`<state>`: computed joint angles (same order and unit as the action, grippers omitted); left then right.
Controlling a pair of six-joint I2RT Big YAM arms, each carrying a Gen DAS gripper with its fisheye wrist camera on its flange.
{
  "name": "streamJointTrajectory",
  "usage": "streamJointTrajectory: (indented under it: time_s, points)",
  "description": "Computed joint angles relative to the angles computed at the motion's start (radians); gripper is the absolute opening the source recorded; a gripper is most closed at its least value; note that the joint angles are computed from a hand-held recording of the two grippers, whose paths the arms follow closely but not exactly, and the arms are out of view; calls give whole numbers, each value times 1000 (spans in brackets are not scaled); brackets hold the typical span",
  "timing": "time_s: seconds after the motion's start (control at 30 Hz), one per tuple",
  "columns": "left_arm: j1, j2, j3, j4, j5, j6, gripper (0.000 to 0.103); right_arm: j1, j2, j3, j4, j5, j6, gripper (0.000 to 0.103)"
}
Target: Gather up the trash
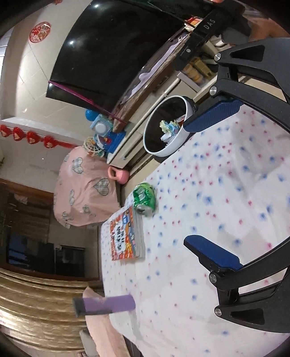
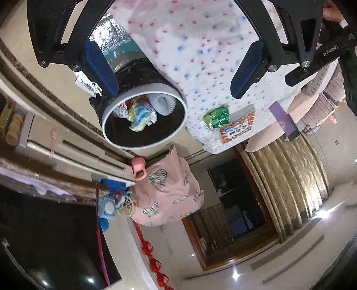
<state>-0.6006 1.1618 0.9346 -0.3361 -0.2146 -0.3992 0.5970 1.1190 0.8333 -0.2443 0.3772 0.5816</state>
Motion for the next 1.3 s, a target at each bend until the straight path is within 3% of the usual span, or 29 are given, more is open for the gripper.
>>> streamJointTrajectory:
  time_s: [0.1,0.17,0.33,0.4,0.5,0.6,0.87,1.3]
  points:
    - [-13,-52,-24,8,-29,13,97,62,-16,23,-17,82,-47,102]
    - [-29,-88,-45,23,-69,22,103,112,-36,20,1,167,-85,103]
    - [-91,-137,-107,64,-229,40,103,244,-60,-27,79,458,-119,103]
    - [-118,-152,-144,105,-300,52,103,267,-49,-38,80,523,-113,103]
    - [-155,-156,-184,164,-397,96,103,277,-40,-58,95,531,-100,103]
    - [-164,-155,-199,186,-437,120,103,283,-42,-75,108,518,-83,103]
    - [-168,-158,-210,161,-465,98,103,321,-27,-65,104,566,-105,103]
    - [-192,-160,-217,155,-497,92,103,341,-5,-51,74,576,-108,103]
